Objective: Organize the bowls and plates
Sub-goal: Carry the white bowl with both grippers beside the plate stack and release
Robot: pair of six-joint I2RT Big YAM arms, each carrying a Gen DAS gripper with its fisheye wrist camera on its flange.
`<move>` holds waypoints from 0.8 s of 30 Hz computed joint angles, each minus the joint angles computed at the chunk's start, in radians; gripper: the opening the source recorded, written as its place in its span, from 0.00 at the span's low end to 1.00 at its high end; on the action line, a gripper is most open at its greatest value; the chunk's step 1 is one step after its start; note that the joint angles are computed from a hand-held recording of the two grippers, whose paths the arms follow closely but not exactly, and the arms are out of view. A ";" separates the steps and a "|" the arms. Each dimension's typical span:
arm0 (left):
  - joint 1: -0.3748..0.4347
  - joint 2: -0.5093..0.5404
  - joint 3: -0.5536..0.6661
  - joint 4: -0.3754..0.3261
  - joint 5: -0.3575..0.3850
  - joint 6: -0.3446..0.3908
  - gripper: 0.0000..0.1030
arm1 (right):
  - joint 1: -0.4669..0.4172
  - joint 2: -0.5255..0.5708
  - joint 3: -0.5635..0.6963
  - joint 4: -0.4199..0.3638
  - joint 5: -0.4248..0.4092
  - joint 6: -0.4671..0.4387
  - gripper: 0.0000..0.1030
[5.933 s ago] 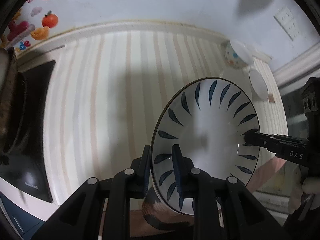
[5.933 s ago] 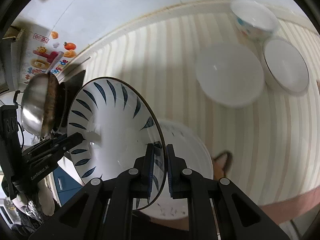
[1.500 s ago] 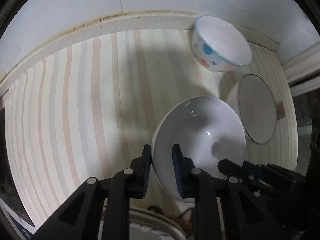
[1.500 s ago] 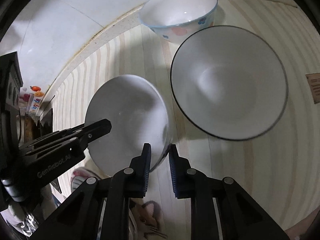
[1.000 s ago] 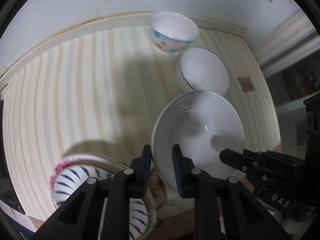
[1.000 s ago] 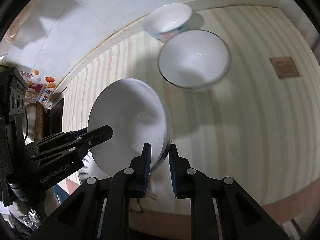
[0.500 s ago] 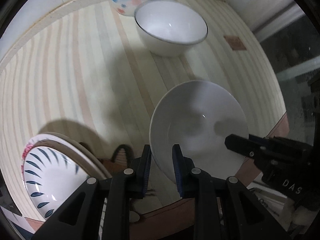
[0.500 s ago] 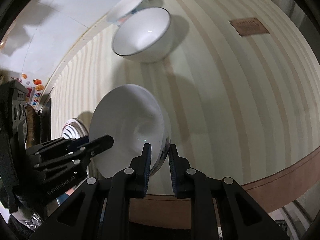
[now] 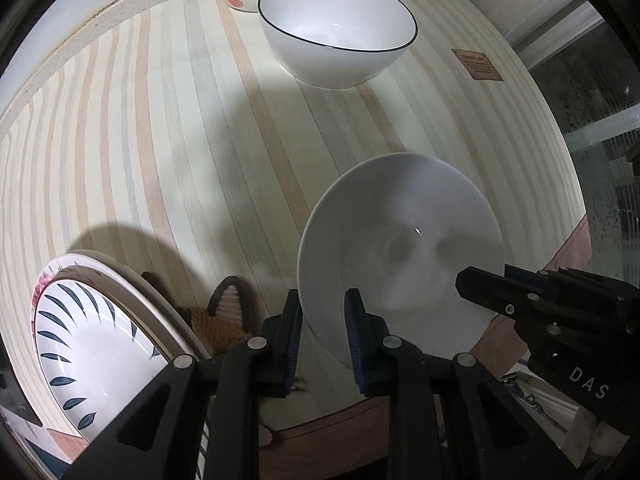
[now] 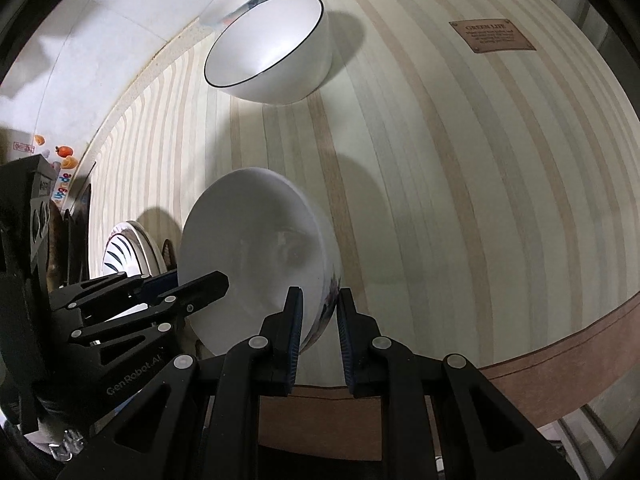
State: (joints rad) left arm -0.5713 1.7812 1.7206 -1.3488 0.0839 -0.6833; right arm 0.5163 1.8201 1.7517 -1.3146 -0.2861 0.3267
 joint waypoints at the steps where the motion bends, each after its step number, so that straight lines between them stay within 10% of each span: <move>1: -0.004 -0.001 -0.006 0.006 0.000 -0.005 0.19 | 0.000 0.003 0.003 -0.003 0.000 -0.001 0.19; 20: 0.010 -0.046 0.060 -0.085 -0.031 -0.041 0.20 | -0.034 -0.004 0.074 -0.066 -0.033 -0.012 0.19; 24: 0.061 -0.027 0.152 -0.075 -0.049 -0.039 0.40 | -0.076 0.025 0.191 -0.082 -0.057 0.007 0.33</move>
State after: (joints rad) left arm -0.5100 1.7547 1.8729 -1.4241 0.0353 -0.7225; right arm 0.4405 1.8452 1.9424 -1.3969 -0.3432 0.3334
